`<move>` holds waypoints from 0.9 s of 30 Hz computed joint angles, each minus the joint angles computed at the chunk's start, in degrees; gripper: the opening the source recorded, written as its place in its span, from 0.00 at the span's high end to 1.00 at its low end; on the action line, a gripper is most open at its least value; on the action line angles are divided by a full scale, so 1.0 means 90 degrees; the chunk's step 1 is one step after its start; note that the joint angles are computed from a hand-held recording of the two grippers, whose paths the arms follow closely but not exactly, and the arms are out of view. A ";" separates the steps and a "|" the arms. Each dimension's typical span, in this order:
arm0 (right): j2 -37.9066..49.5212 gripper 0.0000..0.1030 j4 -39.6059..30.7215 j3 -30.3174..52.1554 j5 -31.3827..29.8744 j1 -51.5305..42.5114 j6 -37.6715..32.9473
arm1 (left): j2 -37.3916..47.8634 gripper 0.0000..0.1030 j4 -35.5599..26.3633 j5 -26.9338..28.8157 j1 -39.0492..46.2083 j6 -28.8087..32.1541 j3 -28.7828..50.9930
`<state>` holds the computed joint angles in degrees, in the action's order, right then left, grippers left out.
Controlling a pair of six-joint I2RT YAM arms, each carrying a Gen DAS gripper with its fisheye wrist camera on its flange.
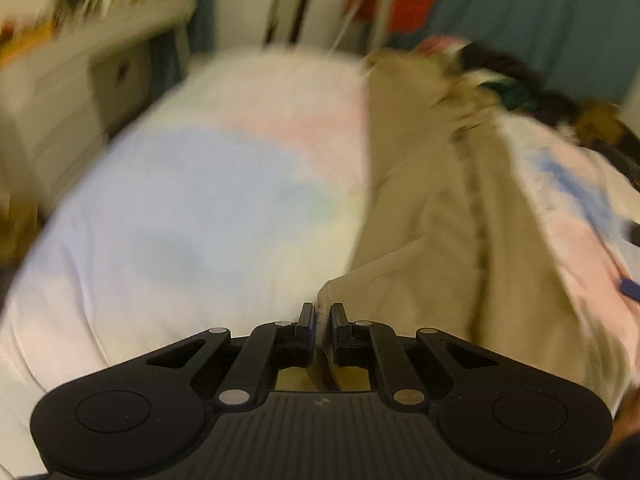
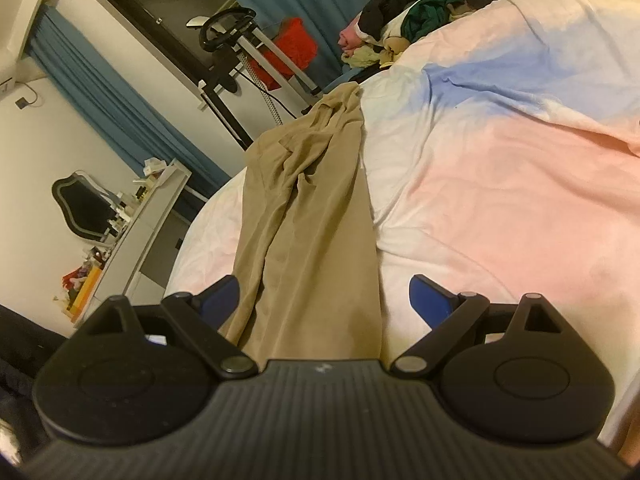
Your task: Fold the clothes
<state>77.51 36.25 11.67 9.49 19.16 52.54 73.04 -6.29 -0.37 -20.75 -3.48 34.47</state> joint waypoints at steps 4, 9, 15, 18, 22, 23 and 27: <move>-0.0068 0.10 -0.0107 0.0042 0.0062 0.0046 -0.0118 | -0.1519 0.92 0.0315 -0.0318 -0.0859 0.0720 -0.0892; -0.0019 0.10 -0.0336 0.0158 0.0232 0.0150 -0.0247 | -0.1659 0.92 0.0503 -0.0297 -0.1609 0.1241 -0.1194; -0.0126 0.10 -0.0498 -0.0061 0.0205 0.0289 -0.0054 | -0.0040 0.90 0.0023 0.0607 -0.1623 0.1750 -0.0429; -0.0192 0.10 -0.0415 -0.0313 -0.0089 0.0392 0.0280 | 0.0195 0.66 -0.0566 0.1371 -0.1090 0.1896 -0.0039; -0.0115 0.10 0.0150 -0.0686 -0.0561 0.0466 0.0718 | 0.0301 0.26 -0.0717 0.2785 0.0081 0.1427 0.0192; 0.0031 0.10 0.0444 -0.0760 -0.0653 0.0468 0.0820 | 0.0457 0.24 -0.0690 0.3021 0.0308 0.1133 0.0303; 0.0325 0.10 0.0597 -0.0754 -0.0468 0.0679 0.1196 | 0.1740 0.20 -0.0693 0.3430 0.1092 -0.0226 0.1029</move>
